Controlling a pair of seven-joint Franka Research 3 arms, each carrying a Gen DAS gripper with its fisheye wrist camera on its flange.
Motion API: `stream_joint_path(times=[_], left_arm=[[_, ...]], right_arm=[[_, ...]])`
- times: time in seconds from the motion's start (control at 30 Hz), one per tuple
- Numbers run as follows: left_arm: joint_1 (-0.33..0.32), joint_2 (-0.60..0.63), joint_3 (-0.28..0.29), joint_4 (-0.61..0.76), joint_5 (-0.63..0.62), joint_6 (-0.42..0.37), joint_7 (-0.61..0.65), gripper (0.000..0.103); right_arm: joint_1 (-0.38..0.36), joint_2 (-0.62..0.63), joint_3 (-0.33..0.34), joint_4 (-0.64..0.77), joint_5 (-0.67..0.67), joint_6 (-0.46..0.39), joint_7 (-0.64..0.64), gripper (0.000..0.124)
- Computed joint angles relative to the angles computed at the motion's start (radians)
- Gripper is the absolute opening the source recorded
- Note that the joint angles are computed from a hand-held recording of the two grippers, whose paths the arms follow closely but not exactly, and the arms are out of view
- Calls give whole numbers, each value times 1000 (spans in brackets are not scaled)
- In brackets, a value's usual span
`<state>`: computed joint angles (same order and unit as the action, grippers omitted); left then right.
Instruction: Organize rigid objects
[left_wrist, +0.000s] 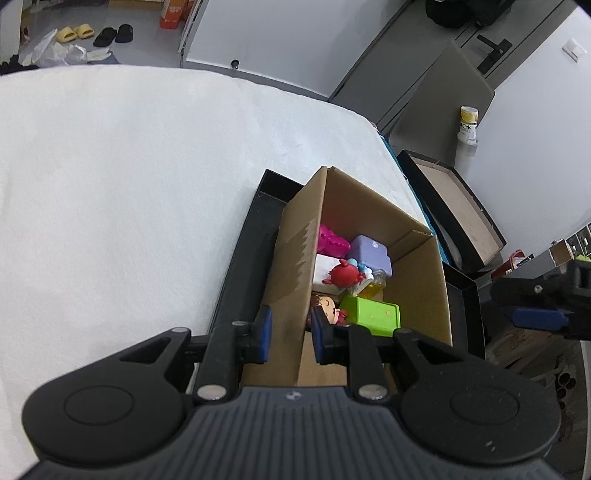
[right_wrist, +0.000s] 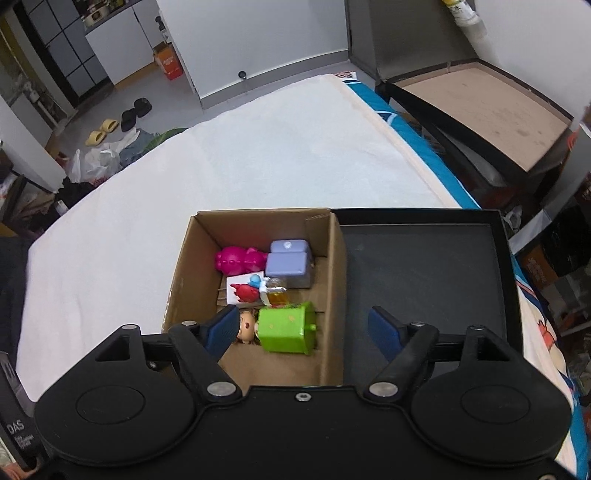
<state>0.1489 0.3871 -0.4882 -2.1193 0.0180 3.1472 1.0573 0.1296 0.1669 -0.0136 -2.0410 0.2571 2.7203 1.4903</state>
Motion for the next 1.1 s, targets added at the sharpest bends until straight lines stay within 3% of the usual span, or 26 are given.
stream_joint_path(times=[0.1,0.17,0.23,0.33,0.43,0.5,0.57,0.77,0.83,1.1], left_arm=[[-24,-36,23,-21,2,-18,-12,21],[-8,-54,2,-31,-17,-21,-2,21],[-40,-78,32,-33,-14,-38,-1,21],[27,-94,-54,-34,-121,-77,91,22],[-44,-139,19,-41,-83,-123,75,24],[-22,-160,-11,-48,-161,-151,135,25],[-54,-190,20,-60,-169,-162,140,27],[-159,-265,118,-71,-149,-207,122,59],[-183,-291,136,-78,-170,-214,129,76],[-298,-398,225,-120,-134,-249,110,92]], right_arm=[[-16,-23,5,-25,48,6,-33,80],[-25,-37,10,-41,86,13,-66,84],[-28,-53,10,-60,106,22,-95,87],[-33,-80,12,-85,149,21,-142,88],[-37,-115,12,-118,212,33,-199,94],[-36,-135,9,-136,239,38,-231,98],[-36,-152,5,-151,271,37,-266,100],[-33,-206,-10,-200,354,42,-346,103],[-32,-226,-15,-218,369,54,-363,103],[-14,-307,-45,-297,472,96,-438,103]])
